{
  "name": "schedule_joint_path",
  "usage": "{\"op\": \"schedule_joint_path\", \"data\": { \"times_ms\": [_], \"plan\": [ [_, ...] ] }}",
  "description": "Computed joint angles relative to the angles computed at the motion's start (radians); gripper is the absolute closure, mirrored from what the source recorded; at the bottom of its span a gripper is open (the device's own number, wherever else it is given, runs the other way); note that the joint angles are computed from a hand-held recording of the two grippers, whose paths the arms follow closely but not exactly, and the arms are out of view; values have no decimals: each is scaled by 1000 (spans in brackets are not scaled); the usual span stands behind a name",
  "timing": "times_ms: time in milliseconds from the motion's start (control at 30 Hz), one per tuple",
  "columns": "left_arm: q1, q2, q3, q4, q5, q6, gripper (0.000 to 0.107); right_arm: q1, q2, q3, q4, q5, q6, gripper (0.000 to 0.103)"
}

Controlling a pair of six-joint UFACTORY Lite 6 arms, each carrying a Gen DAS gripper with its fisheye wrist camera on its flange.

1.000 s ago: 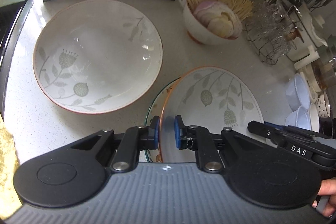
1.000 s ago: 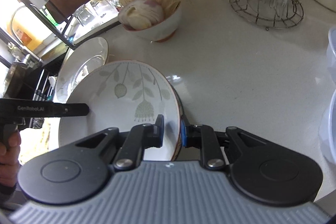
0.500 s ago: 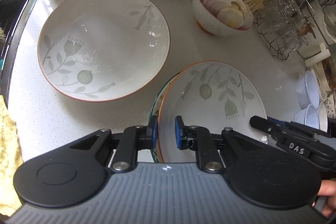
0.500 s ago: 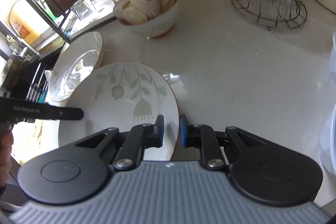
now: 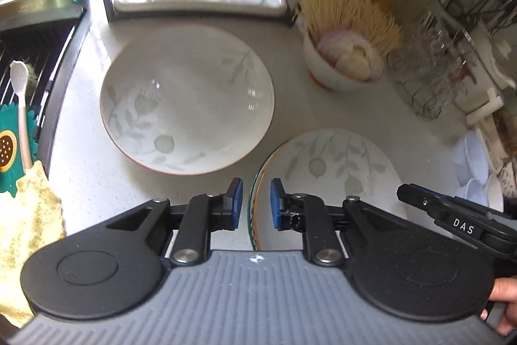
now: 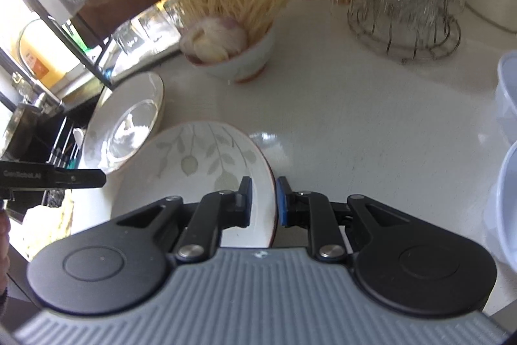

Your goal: Organize plates and bowls

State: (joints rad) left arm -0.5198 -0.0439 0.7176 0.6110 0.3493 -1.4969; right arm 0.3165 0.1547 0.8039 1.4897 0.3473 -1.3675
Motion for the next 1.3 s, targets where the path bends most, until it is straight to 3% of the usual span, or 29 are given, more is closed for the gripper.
{"op": "schedule_joint_path", "data": {
  "times_ms": [400,733,967,1300],
  "plan": [
    [-209,-144,96,130,367,-160,87,9,-243,-4,-180,40,245,84],
    [-367,-267,126,153,546,-231,87,32,-383,9,-382,112,462,84],
    [-451,-340,121,132,648,-252,87,151,-427,20,-527,78,640,84],
    [-413,-571,20,30,727,-126,87,343,-354,114,-759,19,936,84]
  ]
}}
